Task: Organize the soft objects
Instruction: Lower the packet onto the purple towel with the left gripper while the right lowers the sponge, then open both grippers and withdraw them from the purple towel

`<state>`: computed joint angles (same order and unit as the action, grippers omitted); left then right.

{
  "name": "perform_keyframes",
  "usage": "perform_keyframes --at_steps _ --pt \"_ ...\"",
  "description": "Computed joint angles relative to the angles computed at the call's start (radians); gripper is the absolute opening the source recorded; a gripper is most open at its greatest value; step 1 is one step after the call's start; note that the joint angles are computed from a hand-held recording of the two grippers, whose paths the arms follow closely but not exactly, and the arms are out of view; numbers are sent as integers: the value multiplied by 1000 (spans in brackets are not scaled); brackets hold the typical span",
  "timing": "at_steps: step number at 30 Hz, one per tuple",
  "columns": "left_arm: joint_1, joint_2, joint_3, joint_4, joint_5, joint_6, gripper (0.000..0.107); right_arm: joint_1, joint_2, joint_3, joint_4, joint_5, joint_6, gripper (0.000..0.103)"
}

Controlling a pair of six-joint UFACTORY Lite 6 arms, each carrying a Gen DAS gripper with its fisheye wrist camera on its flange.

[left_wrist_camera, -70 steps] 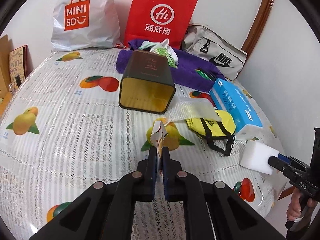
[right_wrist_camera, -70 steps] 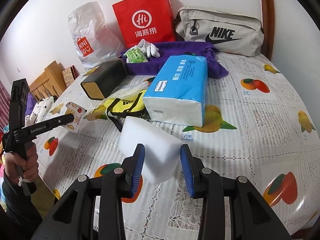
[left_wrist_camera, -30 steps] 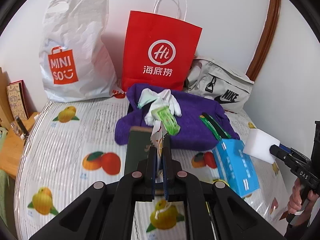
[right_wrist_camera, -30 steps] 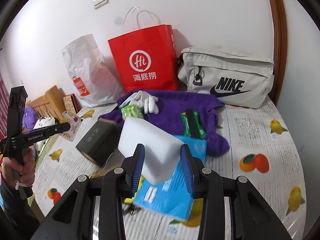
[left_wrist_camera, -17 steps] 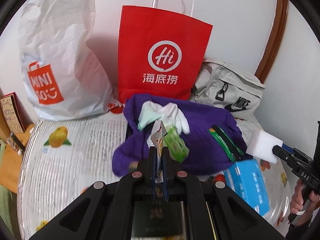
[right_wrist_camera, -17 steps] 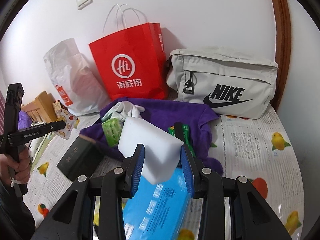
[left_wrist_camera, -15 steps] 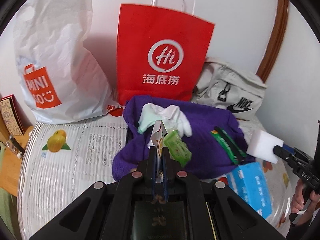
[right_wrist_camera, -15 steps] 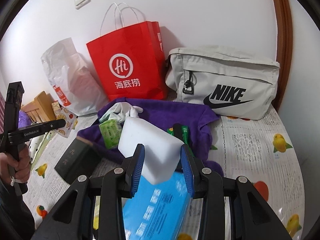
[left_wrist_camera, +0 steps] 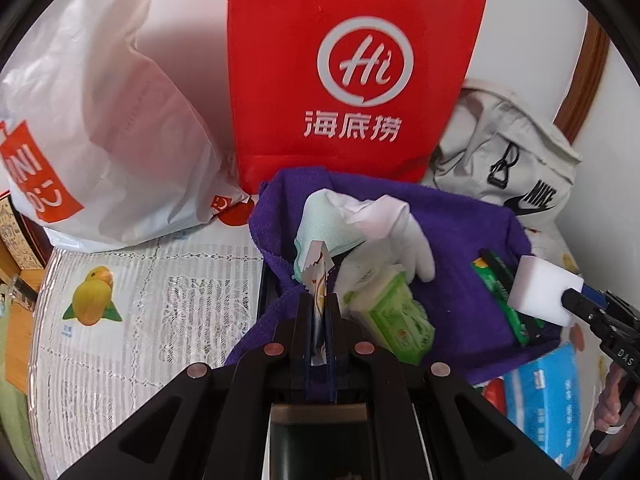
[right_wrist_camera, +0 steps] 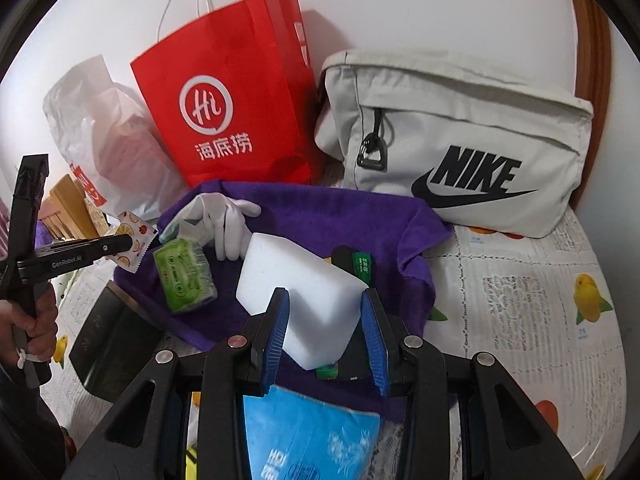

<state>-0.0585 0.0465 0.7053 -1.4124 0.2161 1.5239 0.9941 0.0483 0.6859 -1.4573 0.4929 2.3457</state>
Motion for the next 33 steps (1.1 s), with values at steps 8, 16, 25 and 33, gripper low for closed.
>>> perform_keyframes --at_steps 8,16,25,33 --pt "-66 127 68 66 -79 -88 7 -84 85 27 -86 -102 51 37" --pt "-85 152 86 170 -87 -199 16 -113 112 40 -71 -119 26 40" --pt "-85 85 45 267 -78 -293 45 -96 67 19 19 -100 -60 58" --pt "-72 -166 -94 458 -71 -492 58 12 -54 -8 210 0 -195 59"
